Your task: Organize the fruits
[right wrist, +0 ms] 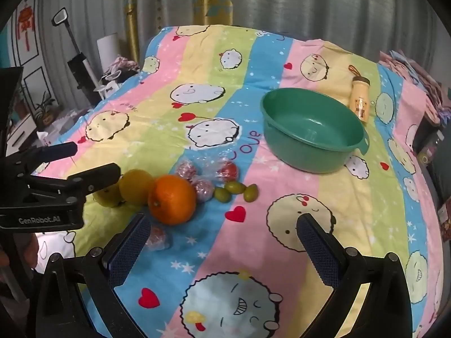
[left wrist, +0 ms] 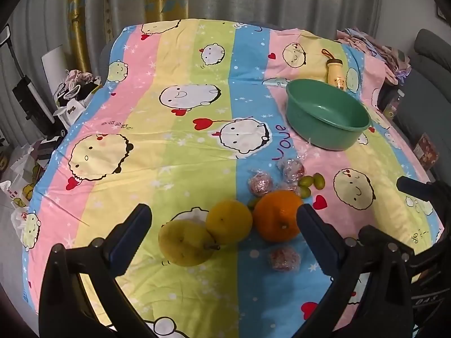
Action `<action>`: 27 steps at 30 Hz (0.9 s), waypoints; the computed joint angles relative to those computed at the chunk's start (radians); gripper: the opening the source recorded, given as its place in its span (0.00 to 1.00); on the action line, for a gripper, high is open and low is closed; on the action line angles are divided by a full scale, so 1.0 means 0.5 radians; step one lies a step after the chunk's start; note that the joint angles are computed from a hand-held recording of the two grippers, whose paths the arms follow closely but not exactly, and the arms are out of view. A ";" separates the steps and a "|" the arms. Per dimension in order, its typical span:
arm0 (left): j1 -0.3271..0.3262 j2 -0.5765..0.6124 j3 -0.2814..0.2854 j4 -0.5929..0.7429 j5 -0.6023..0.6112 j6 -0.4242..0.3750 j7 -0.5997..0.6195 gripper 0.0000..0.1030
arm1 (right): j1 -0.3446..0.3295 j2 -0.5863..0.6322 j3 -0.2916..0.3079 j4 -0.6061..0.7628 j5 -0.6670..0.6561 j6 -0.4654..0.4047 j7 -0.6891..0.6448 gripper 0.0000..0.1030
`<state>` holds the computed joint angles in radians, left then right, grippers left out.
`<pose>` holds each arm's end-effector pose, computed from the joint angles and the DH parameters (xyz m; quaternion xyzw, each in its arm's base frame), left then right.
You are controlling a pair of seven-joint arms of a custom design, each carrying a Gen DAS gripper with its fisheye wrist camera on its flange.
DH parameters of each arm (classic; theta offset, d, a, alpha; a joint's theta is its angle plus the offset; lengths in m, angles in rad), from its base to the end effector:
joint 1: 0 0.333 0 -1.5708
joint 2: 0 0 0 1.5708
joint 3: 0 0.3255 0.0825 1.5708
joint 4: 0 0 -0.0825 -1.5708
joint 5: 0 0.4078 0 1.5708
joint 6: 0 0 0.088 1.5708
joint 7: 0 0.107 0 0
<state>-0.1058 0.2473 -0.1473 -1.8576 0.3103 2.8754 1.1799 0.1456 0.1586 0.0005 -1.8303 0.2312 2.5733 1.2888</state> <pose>0.6644 -0.1813 0.4763 -0.6165 0.6882 -0.3000 0.2373 0.6647 0.0940 0.5101 -0.7595 0.5777 -0.1581 0.2540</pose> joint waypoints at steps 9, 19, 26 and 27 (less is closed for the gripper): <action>0.011 0.021 -0.025 0.011 -0.051 0.026 0.046 1.00 | -0.001 0.005 0.007 0.017 0.034 -0.025 -0.038 1.00; -0.004 0.035 -0.017 0.022 -0.033 0.000 0.022 1.00 | -0.001 0.026 0.005 0.045 0.040 -0.084 -0.028 1.00; 0.022 0.036 -0.049 0.031 -0.114 -0.046 0.087 1.00 | -0.002 0.033 0.014 0.046 0.075 -0.107 -0.063 1.00; 0.026 0.036 -0.055 0.033 -0.131 -0.058 0.099 1.00 | -0.001 0.033 0.015 0.045 0.078 -0.107 -0.067 1.00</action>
<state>-0.0931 0.2654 -0.1747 -1.8409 0.2449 2.8464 1.2294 0.1450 0.1751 0.0078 -1.8078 0.2703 2.5197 1.2554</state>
